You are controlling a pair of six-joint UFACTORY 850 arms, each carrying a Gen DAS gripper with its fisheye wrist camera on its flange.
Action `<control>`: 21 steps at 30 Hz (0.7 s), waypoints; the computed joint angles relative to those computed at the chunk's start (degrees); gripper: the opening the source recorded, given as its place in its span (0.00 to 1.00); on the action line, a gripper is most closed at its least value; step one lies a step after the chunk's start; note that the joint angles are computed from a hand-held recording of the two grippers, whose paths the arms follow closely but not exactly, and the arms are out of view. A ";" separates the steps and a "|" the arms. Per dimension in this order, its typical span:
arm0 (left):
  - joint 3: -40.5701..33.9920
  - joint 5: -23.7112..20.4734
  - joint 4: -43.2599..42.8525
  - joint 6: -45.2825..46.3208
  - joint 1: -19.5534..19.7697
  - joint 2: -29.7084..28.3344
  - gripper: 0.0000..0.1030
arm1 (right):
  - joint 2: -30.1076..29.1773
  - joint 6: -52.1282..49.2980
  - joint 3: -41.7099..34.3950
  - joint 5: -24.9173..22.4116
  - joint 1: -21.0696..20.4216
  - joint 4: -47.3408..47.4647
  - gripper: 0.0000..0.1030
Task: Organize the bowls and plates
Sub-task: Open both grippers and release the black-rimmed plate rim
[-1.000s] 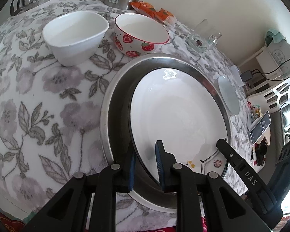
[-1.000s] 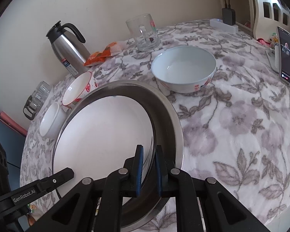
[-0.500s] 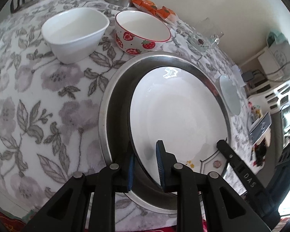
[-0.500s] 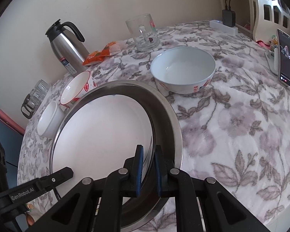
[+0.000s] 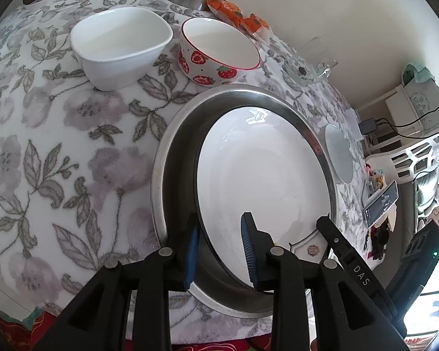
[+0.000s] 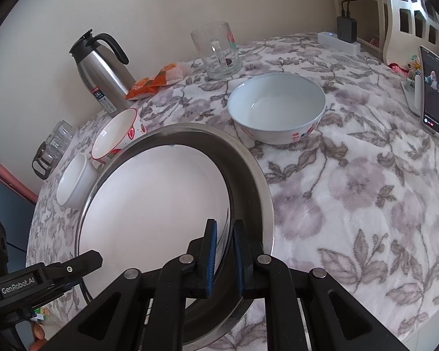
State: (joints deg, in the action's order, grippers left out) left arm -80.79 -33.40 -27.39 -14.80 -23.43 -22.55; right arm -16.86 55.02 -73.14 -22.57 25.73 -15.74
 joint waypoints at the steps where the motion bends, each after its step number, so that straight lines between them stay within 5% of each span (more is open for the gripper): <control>1: 0.05 0.25 1.62 -1.33 -0.14 0.25 0.32 | 0.07 3.03 -0.10 -0.79 0.27 -3.22 0.14; 3: 0.34 1.39 6.00 -4.66 -0.58 0.97 0.40 | 0.51 4.82 0.37 -0.83 0.12 -4.56 0.14; 13: 0.30 1.95 8.49 -5.53 -0.86 1.18 0.40 | 0.74 2.40 0.82 0.47 -0.55 -1.32 0.14; 21: 0.33 3.44 14.05 -9.43 -1.59 1.84 0.45 | 1.48 7.69 0.84 0.58 0.24 -8.76 0.14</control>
